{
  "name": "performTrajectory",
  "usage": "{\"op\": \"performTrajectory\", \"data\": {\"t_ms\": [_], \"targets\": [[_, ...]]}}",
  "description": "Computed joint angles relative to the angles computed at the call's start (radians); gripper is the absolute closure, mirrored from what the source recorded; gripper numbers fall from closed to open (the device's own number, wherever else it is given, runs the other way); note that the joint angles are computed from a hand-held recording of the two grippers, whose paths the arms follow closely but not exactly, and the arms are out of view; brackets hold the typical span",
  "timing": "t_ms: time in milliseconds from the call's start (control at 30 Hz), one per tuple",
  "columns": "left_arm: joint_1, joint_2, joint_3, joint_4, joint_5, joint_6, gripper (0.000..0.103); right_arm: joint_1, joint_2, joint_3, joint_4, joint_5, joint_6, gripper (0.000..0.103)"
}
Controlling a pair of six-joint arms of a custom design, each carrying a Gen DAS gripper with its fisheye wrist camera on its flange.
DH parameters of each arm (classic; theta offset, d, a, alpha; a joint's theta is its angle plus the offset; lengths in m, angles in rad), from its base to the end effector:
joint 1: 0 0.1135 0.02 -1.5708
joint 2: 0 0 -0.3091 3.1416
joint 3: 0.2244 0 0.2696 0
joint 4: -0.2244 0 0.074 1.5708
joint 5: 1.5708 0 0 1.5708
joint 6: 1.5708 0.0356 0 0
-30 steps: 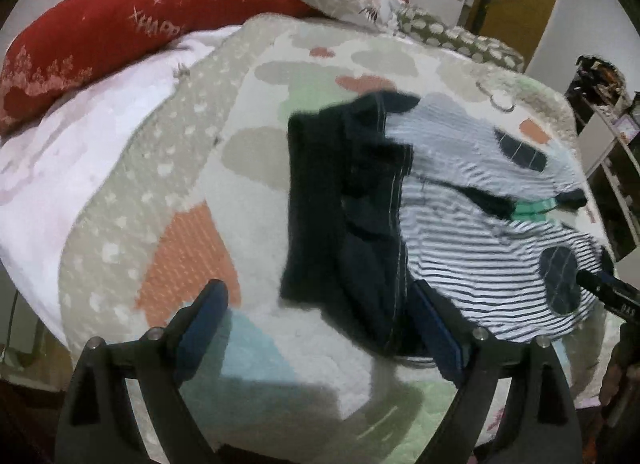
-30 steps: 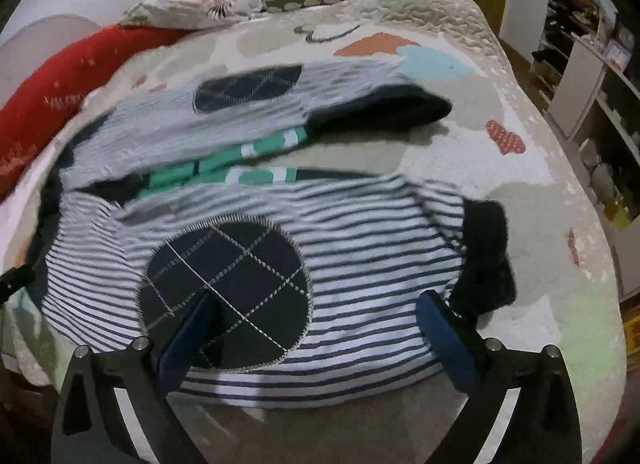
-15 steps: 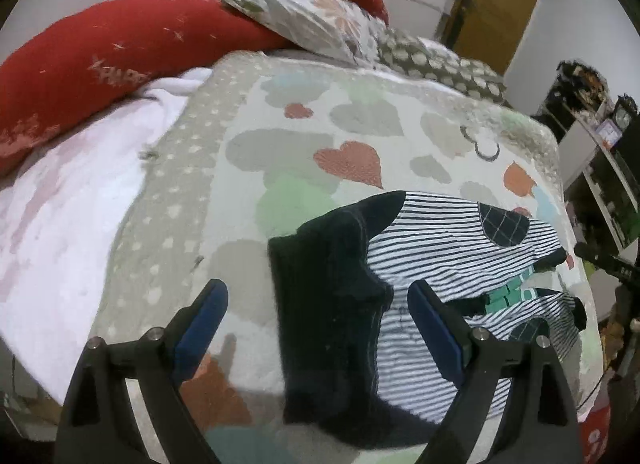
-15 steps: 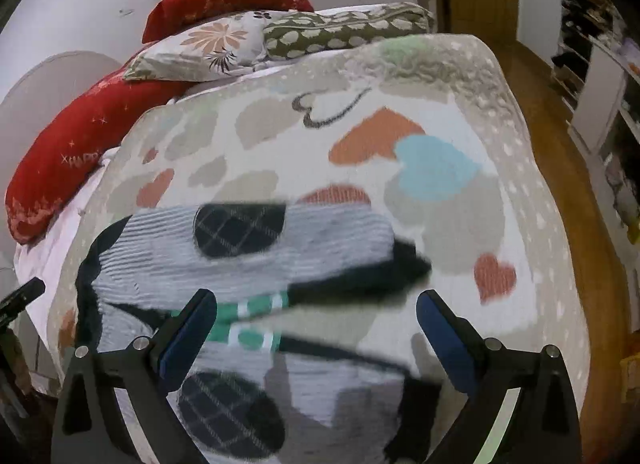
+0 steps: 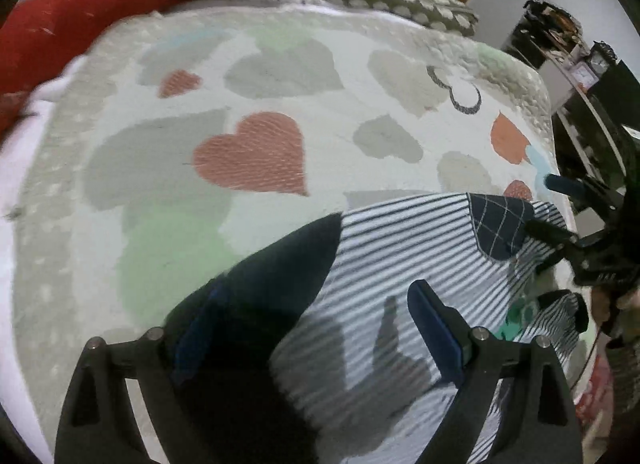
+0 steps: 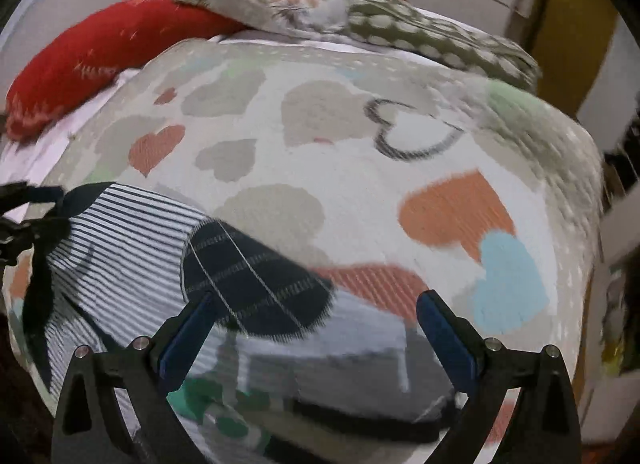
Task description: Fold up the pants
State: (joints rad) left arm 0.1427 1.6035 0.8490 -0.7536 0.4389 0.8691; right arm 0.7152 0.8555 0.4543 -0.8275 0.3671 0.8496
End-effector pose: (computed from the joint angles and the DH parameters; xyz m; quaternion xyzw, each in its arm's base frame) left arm 0.2688 0.0233 0.1801 0.3530 0.9095 -0.1755 0.1322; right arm 0.0980 0.0682 0.1984 0.0961 0.9646 -0.0096 0.2455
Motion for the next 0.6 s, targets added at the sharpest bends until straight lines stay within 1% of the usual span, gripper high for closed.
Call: {"op": "performTrajectory", "data": {"t_ms": [67,133,167,200,233,267,300,333,367,400,433,467,533,600], "targets": [[-0.053,0.066,0.02,0.01,-0.016,-0.012,0.012,-0.091,0.073,-0.012,0.113,-0.059,-0.121,0.002],[-0.091,0.106,0.025,0.029,-0.045,-0.005,0.012,-0.139,0.147,-0.021,0.199,-0.092,-0.189,0.002],[-0.11,0.122,0.024,0.049,-0.055,0.0,0.011,-0.159,0.183,-0.024,0.234,-0.106,-0.215,0.005],[-0.118,0.13,0.026,0.053,-0.057,0.003,0.011,-0.179,0.224,-0.027,0.272,-0.124,-0.239,0.015],[-0.124,0.133,0.028,0.054,-0.059,0.003,0.011,-0.194,0.272,-0.029,0.31,-0.144,-0.259,0.021],[-0.133,0.121,0.018,0.069,-0.072,-0.008,0.017,-0.199,0.309,-0.033,0.345,-0.168,-0.268,0.03],[-0.137,0.111,0.011,0.085,-0.081,-0.016,0.028,-0.185,0.325,-0.037,0.37,-0.168,-0.259,0.041],[-0.136,0.081,-0.01,0.11,-0.085,-0.019,0.058,-0.166,0.327,-0.037,0.381,-0.157,-0.247,0.05],[-0.131,0.069,-0.012,0.107,-0.077,-0.016,0.078,-0.145,0.32,-0.034,0.383,-0.148,-0.231,0.075],[-0.114,0.055,-0.006,0.079,-0.054,-0.008,0.092,-0.136,0.313,-0.027,0.376,-0.144,-0.217,0.088],[-0.097,0.049,0.006,0.046,-0.035,0.004,0.096,-0.124,0.306,-0.015,0.358,-0.135,-0.194,0.089],[-0.076,0.014,-0.005,0.036,-0.012,0.012,0.096,-0.106,0.294,-0.005,0.338,-0.115,-0.171,0.094],[-0.033,-0.067,-0.03,0.006,0.028,0.058,0.096,-0.037,0.239,0.017,0.274,-0.055,-0.1,0.096],[0.038,-0.158,-0.053,-0.062,0.072,0.139,0.096,0.048,0.183,0.036,0.206,0.0,-0.014,0.097]]}}
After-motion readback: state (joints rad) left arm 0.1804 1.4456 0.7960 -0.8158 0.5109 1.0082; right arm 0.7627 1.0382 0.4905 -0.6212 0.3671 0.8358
